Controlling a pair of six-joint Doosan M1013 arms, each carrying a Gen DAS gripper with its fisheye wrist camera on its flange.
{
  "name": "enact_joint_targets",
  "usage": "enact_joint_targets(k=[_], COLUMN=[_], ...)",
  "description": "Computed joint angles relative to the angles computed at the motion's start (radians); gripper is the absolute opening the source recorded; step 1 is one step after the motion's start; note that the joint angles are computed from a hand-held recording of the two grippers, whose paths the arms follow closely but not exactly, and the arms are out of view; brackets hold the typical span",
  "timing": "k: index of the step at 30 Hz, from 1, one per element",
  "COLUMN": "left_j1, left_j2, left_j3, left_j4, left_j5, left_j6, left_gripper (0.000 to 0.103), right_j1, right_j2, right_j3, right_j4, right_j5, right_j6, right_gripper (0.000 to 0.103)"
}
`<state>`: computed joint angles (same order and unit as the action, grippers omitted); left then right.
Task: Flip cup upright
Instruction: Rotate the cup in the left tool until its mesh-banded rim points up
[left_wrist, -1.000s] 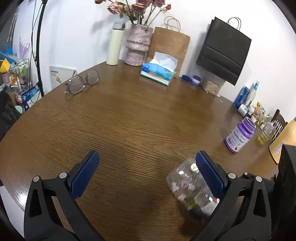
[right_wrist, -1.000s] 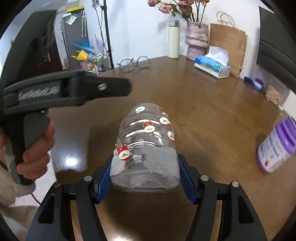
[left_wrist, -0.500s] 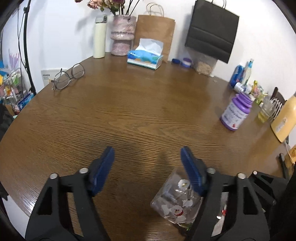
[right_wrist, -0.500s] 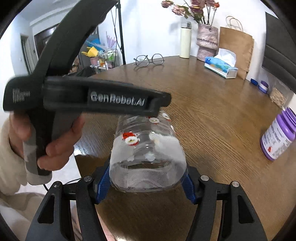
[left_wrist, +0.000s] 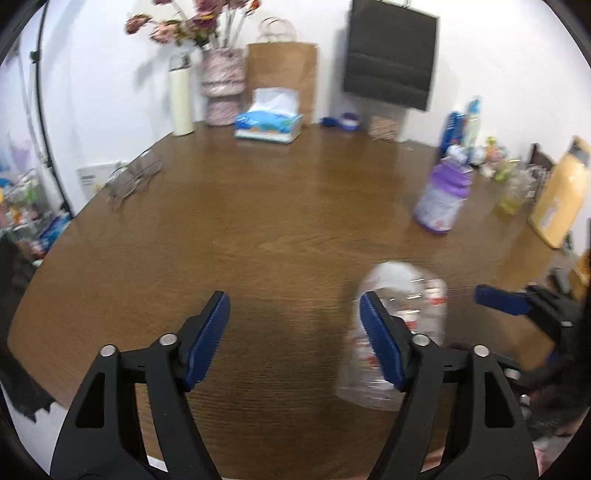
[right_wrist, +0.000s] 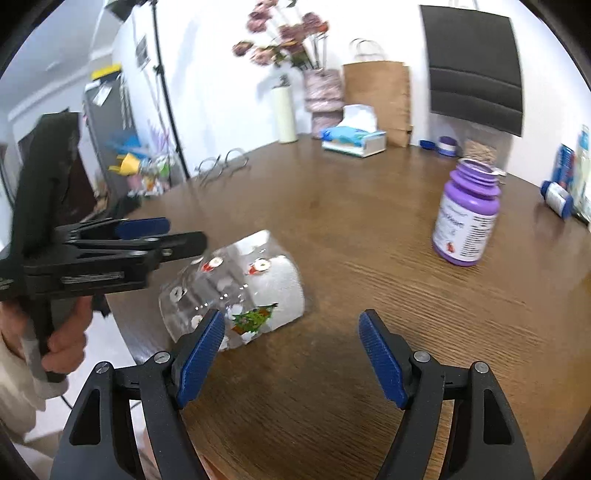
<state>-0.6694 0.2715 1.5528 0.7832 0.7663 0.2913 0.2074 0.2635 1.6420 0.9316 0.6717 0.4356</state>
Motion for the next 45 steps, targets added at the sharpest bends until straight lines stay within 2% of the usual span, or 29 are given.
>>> enact_joint_targets(k=[1, 3, 5, 7, 9, 12, 14, 15, 16, 19, 23, 28, 37, 39, 43, 45], left_j1=[0.004, 0.02, 0.036, 0.048, 0.062, 0.087, 0.099, 0.097, 0.097, 0.101, 0.095, 0.092, 0.081, 0.073, 0.059, 0.05], left_j2=[-0.008, -0.019, -0.008, 0.016, 0.051, 0.092, 0.113, 0.124, 0.131, 0.131, 0.131, 0.121, 0.115, 0.106, 0.078, 0.075], left_j3=[0.003, 0.003, -0.02, -0.057, -0.106, -0.161, -0.183, -0.195, -0.202, -0.196, -0.199, -0.188, -0.179, -0.167, -0.137, -0.134], left_j4=[-0.022, -0.147, -0.311, -0.421, -0.513, -0.708, -0.793, -0.779, -0.771, -0.77, -0.71, -0.665, -0.653, -0.63, -0.614, -0.596], left_j5=[-0.034, -0.121, -0.134, -0.092, -0.017, 0.046, 0.077, 0.103, 0.121, 0.107, 0.114, 0.096, 0.051, 0.022, -0.084, -0.104], left_j6=[0.029, 0.192, 0.407, 0.555, 0.67, 0.888, 0.969, 0.953, 0.947, 0.947, 0.898, 0.87, 0.875, 0.861, 0.861, 0.861], left_gripper=[0.082, 0.087, 0.087, 0.087, 0.087, 0.086, 0.08, 0.061, 0.058, 0.058, 0.058, 0.058, 0.058, 0.058, 0.058, 0.058], right_j1=[0.0, 0.003, 0.003, -0.006, -0.02, -0.039, -0.047, -0.048, -0.05, -0.052, -0.064, -0.064, -0.096, -0.108, -0.131, -0.14], right_j2=[-0.006, -0.017, -0.026, -0.033, -0.041, -0.059, -0.064, -0.063, -0.063, -0.064, -0.061, -0.058, -0.054, -0.049, -0.027, -0.008], right_j3=[0.007, 0.023, 0.034, 0.044, 0.059, 0.086, 0.096, 0.095, 0.097, 0.099, 0.103, 0.091, 0.091, 0.09, 0.075, 0.06], right_j4=[0.001, -0.018, -0.042, -0.039, -0.014, 0.061, 0.098, 0.096, 0.095, 0.099, 0.199, 0.219, 0.343, 0.386, 0.46, 0.495], right_j5=[-0.021, -0.073, -0.112, -0.133, -0.146, -0.156, -0.158, -0.153, -0.149, -0.149, -0.112, -0.093, 0.014, 0.066, 0.186, 0.255], right_j6=[0.004, 0.038, 0.082, 0.111, 0.126, 0.09, 0.073, 0.08, 0.084, 0.081, 0.023, 0.002, -0.027, -0.037, -0.005, 0.032], right_gripper=[0.08, 0.08, 0.08, 0.08, 0.08, 0.08, 0.08, 0.08, 0.08, 0.08, 0.08, 0.08, 0.08, 0.08, 0.08, 0.08])
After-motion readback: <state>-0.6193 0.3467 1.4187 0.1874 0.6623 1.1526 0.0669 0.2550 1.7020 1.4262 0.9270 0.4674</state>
